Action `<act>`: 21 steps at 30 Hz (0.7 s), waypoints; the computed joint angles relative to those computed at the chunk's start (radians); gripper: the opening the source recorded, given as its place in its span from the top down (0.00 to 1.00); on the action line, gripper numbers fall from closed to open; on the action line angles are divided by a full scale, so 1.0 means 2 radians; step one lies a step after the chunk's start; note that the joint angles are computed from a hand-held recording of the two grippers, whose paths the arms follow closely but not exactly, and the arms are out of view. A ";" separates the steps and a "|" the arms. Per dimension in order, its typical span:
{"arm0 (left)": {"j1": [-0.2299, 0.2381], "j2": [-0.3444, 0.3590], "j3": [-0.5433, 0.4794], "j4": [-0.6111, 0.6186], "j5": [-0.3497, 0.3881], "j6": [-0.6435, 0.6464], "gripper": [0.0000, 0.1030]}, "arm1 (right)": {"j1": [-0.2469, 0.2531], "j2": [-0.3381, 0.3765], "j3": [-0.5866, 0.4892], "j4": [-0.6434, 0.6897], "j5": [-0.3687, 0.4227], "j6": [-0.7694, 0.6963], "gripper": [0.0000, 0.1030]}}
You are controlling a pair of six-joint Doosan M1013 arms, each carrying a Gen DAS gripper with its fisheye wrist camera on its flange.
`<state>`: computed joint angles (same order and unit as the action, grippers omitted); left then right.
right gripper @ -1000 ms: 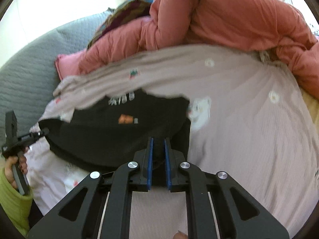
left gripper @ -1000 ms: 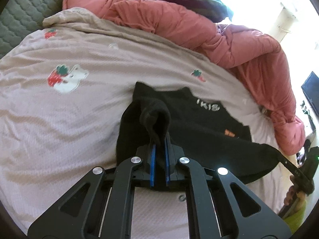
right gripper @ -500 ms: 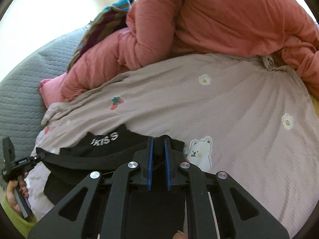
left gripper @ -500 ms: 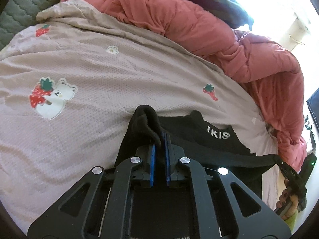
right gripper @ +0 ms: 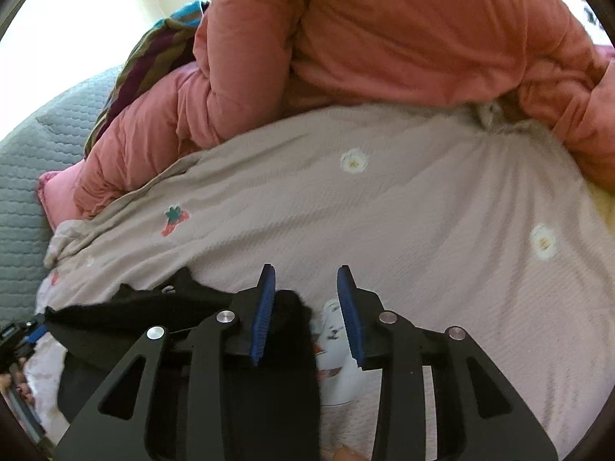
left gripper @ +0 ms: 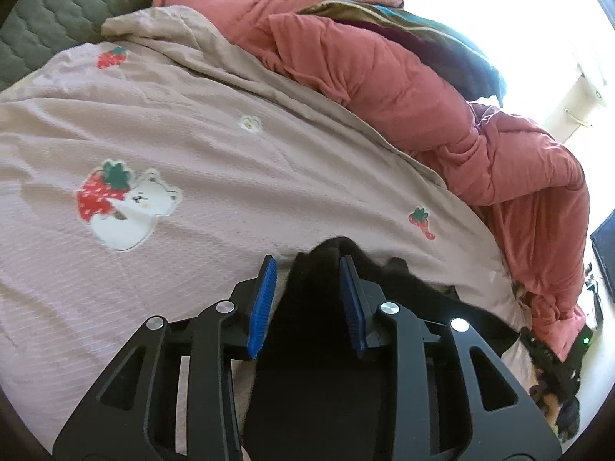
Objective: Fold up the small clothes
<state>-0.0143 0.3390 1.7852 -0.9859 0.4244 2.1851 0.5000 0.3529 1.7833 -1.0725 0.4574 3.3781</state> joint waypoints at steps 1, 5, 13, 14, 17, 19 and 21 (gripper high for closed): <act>0.000 -0.002 0.004 -0.004 -0.003 0.008 0.76 | 0.002 -0.002 0.002 -0.010 0.005 0.008 0.67; -0.005 -0.010 0.019 0.021 -0.020 0.008 0.76 | 0.018 -0.006 0.008 -0.028 0.025 -0.012 0.65; -0.027 -0.015 0.039 0.144 -0.036 -0.040 0.75 | 0.045 0.022 -0.027 0.092 0.048 -0.273 0.61; -0.031 -0.014 0.039 0.163 -0.038 -0.051 0.75 | 0.047 0.026 -0.032 0.101 0.049 -0.291 0.60; -0.040 -0.010 0.037 0.221 -0.044 -0.092 0.67 | 0.046 0.042 -0.052 0.147 0.055 -0.341 0.51; -0.041 -0.008 0.038 0.248 -0.050 -0.118 0.67 | 0.042 0.052 -0.062 0.157 0.072 -0.338 0.51; -0.038 -0.005 0.039 0.238 -0.049 -0.111 0.65 | 0.035 0.058 -0.067 0.172 0.088 -0.326 0.51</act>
<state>-0.0910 0.3294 1.8631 -0.5096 0.3257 1.9623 0.5699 0.4696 1.6488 -0.7291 0.6332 2.7262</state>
